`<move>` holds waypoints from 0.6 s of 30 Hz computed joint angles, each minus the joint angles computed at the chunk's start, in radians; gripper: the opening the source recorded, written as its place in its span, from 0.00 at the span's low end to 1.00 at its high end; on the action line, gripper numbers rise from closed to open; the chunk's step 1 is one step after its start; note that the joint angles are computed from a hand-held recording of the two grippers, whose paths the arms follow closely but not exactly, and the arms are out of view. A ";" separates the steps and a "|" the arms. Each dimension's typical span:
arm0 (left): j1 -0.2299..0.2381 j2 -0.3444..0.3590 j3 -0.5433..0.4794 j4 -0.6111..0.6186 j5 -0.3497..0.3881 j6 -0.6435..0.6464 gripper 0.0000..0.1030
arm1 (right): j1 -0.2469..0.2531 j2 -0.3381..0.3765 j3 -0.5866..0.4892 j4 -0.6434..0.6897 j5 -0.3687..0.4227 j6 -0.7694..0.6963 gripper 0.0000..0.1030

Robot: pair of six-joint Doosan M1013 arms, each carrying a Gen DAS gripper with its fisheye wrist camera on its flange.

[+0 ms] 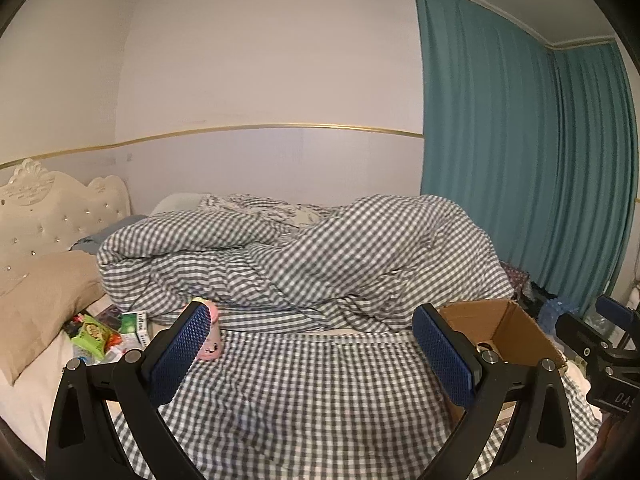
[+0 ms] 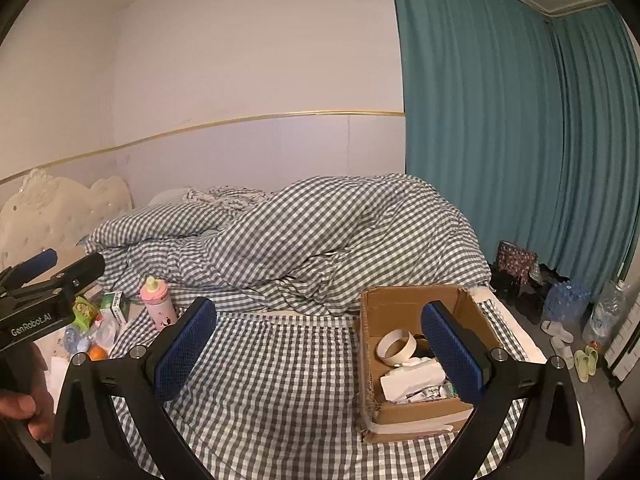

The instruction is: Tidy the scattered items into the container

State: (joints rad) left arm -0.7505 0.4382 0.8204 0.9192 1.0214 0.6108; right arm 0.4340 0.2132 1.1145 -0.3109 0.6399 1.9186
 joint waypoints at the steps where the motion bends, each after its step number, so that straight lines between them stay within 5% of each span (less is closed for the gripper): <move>1: 0.001 -0.004 0.005 0.002 0.004 -0.004 1.00 | 0.002 0.002 -0.003 0.010 0.002 -0.012 1.00; 18: 0.022 -0.021 0.035 -0.021 0.093 0.014 1.00 | 0.030 0.048 -0.051 0.084 0.047 -0.110 1.00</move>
State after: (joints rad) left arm -0.7290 0.4168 0.8552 0.8982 1.1143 0.6252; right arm 0.4636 0.2610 1.0638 -0.2264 0.6868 1.8085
